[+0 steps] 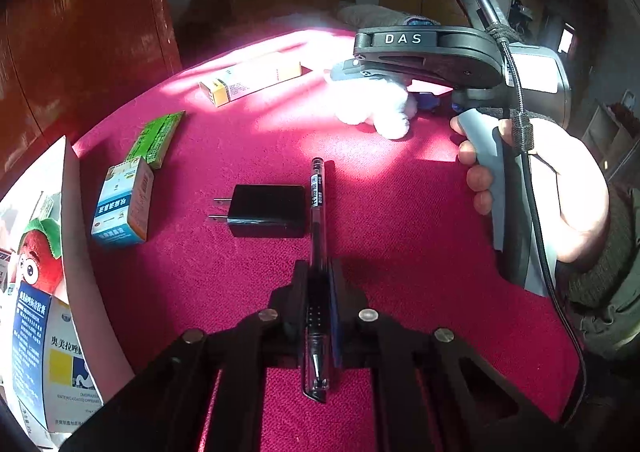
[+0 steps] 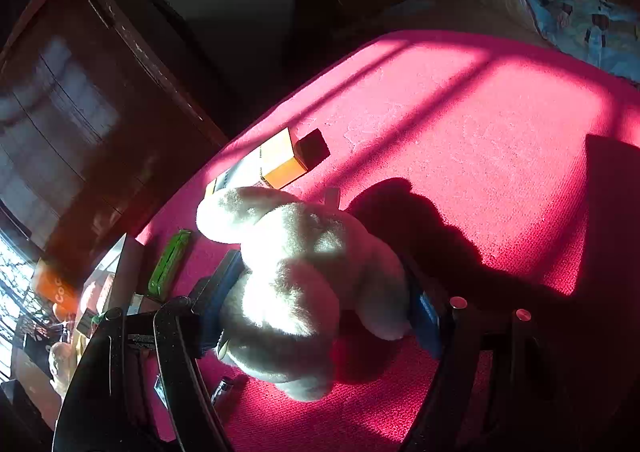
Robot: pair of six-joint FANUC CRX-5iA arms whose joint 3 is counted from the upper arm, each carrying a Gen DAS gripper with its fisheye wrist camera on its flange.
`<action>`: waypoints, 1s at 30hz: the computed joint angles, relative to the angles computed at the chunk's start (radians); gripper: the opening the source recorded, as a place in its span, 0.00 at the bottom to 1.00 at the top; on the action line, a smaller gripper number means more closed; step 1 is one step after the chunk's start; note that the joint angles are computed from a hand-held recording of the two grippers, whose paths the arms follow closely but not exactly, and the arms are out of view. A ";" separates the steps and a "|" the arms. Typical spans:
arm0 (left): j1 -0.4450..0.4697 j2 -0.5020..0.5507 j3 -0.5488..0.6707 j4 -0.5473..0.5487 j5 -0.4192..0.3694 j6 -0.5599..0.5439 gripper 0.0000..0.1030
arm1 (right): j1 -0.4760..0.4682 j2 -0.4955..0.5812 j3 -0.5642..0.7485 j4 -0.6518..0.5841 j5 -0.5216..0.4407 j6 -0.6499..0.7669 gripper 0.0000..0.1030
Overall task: Organize objects
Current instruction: 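Lift and carry the pen and bunny toward the white tray with both tools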
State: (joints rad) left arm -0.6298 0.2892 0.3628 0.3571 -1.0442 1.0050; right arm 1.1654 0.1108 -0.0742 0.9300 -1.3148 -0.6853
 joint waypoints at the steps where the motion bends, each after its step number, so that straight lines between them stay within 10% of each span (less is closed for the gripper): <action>1: 0.001 -0.022 -0.037 0.016 0.029 -0.008 0.07 | 0.000 0.000 0.000 0.000 0.000 -0.001 0.74; 30: 0.051 -0.206 -0.279 0.211 0.282 -0.077 0.07 | 0.084 0.095 0.179 0.096 -0.095 0.156 0.71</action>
State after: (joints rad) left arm -0.5790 0.0833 0.0839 0.5684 -0.7620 0.9284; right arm 1.2491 0.2053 0.1053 1.0258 -1.4102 -0.5290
